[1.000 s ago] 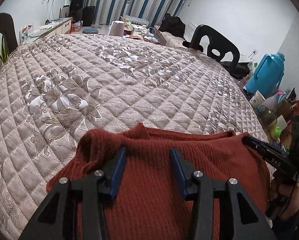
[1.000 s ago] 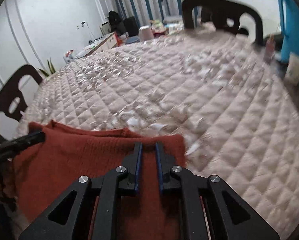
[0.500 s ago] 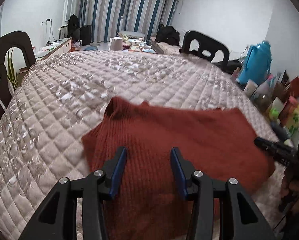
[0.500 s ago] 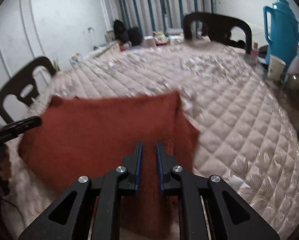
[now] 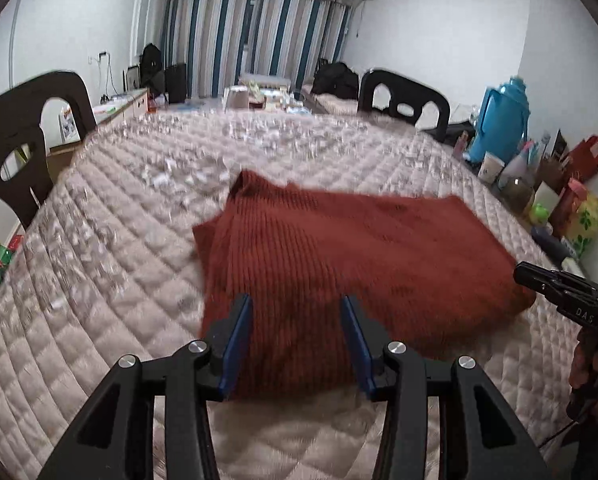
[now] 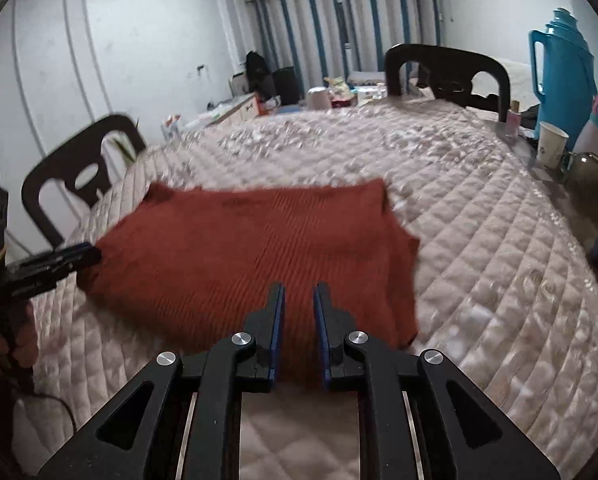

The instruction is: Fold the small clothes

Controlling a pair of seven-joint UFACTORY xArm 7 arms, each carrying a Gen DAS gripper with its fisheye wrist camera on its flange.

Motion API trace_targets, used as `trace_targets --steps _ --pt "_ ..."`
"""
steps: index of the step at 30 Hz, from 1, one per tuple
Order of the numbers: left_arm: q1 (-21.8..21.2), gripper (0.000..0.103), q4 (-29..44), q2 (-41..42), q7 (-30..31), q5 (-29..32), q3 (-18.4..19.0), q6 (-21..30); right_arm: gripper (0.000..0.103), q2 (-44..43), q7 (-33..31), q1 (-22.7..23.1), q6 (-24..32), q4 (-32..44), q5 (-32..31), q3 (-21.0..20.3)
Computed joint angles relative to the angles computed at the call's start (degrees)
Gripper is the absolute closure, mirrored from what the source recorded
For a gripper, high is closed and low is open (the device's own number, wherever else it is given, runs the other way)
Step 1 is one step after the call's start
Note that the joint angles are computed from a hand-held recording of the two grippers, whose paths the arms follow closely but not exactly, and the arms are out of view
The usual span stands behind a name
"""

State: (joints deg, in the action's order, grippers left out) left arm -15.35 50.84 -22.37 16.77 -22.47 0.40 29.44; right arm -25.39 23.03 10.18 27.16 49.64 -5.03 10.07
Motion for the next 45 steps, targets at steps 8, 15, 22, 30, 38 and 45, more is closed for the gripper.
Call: trace_targets --steps 8,15,22,30,38,45 --pt "-0.33 0.054 -2.04 -3.02 -1.53 1.92 -0.75 -1.08 0.088 -0.84 2.12 -0.01 0.88 -1.43 -2.13 1.65" --pt "0.74 0.055 -1.31 0.02 -5.09 4.54 -2.07 -1.01 0.088 1.65 3.84 -0.29 0.93 -0.39 -3.49 2.41" --pt "1.84 0.054 -3.44 -3.71 -7.60 8.04 -2.80 -0.65 0.087 -1.60 7.25 -2.68 1.32 -1.58 -6.94 3.60" --pt "1.56 0.054 -4.54 -4.29 -8.53 8.22 -1.71 0.69 0.086 -3.07 9.87 -3.69 2.37 -3.45 -5.48 1.92" --pt "1.80 0.054 -5.08 -5.20 -10.02 8.33 -1.64 1.31 0.085 -0.78 9.04 -2.02 1.15 -0.22 -7.47 4.08" --pt "1.95 0.054 -5.92 -6.53 -10.49 8.13 -1.00 2.38 0.085 7.02 6.76 0.50 0.68 6.46 -10.46 5.58"
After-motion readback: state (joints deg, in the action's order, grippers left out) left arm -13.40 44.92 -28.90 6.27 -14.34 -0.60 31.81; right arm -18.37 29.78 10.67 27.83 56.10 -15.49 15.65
